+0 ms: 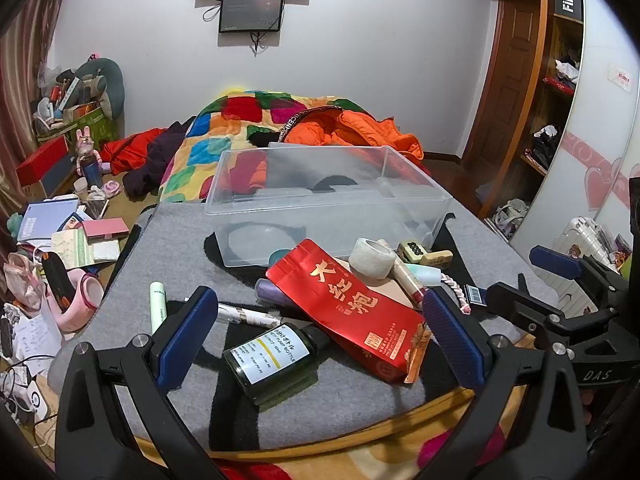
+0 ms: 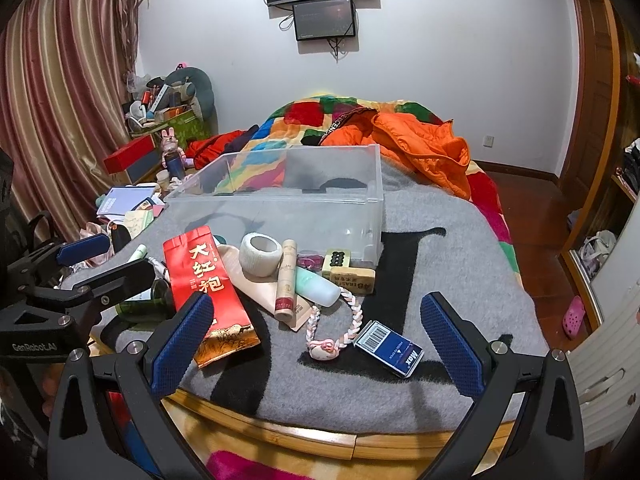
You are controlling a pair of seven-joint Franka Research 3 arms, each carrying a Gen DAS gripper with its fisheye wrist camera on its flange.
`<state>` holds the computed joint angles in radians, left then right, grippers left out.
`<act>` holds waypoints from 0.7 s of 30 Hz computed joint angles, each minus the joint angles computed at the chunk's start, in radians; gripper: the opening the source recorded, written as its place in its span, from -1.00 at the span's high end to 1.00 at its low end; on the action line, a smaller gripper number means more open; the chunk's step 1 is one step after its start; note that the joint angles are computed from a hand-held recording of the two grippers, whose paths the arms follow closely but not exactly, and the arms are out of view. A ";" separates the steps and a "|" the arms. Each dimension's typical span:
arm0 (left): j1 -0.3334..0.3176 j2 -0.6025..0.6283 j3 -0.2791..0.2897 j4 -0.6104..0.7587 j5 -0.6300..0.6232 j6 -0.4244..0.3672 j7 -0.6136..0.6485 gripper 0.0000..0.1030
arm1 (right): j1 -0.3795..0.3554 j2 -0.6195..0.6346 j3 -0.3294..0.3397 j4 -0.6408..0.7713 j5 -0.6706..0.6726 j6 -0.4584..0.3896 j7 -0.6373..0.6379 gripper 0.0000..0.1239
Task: Organize objects
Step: 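Move both tools toward the scattered items beside the clear box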
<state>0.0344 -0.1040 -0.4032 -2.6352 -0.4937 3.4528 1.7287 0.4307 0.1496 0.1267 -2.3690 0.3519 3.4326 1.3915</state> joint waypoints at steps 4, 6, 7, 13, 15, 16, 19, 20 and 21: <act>0.000 -0.002 0.000 0.000 0.005 -0.001 -0.006 -1.00 | -0.001 0.001 0.000 0.002 -0.001 -0.001 0.001 -0.66; 0.001 -0.002 -0.002 0.001 0.003 0.000 -0.005 -1.00 | 0.002 0.001 -0.002 0.002 0.002 -0.002 0.000 -0.66; -0.004 -0.002 0.004 0.000 0.012 0.001 -0.012 -1.00 | 0.001 0.000 -0.002 0.002 0.001 -0.003 0.001 -0.66; 0.000 -0.005 -0.009 -0.002 0.002 0.010 -0.004 -1.00 | -0.001 0.001 0.000 0.002 -0.002 -0.003 0.002 -0.66; 0.004 -0.006 -0.019 -0.002 -0.016 0.013 0.011 -1.00 | -0.002 0.002 0.001 0.002 -0.004 -0.001 0.003 -0.66; 0.004 -0.006 -0.021 -0.001 -0.024 0.014 0.017 -1.00 | -0.004 0.001 0.002 0.002 -0.006 -0.002 0.005 -0.66; -0.008 -0.006 -0.010 -0.002 -0.022 0.018 0.013 -1.00 | -0.002 0.001 0.000 0.002 -0.005 -0.003 0.005 -0.66; -0.024 -0.008 0.012 -0.006 0.006 0.015 -0.009 -1.00 | -0.002 0.001 0.000 0.002 -0.005 -0.003 0.005 -0.66; -0.022 -0.008 0.011 -0.004 0.007 0.008 -0.010 -1.00 | -0.002 0.001 0.001 0.002 -0.006 -0.002 0.005 -0.66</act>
<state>0.0123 -0.1117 -0.3920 -2.6389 -0.4871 3.4611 1.7188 0.4288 0.1510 0.1275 -2.3666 0.3463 3.4305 1.3968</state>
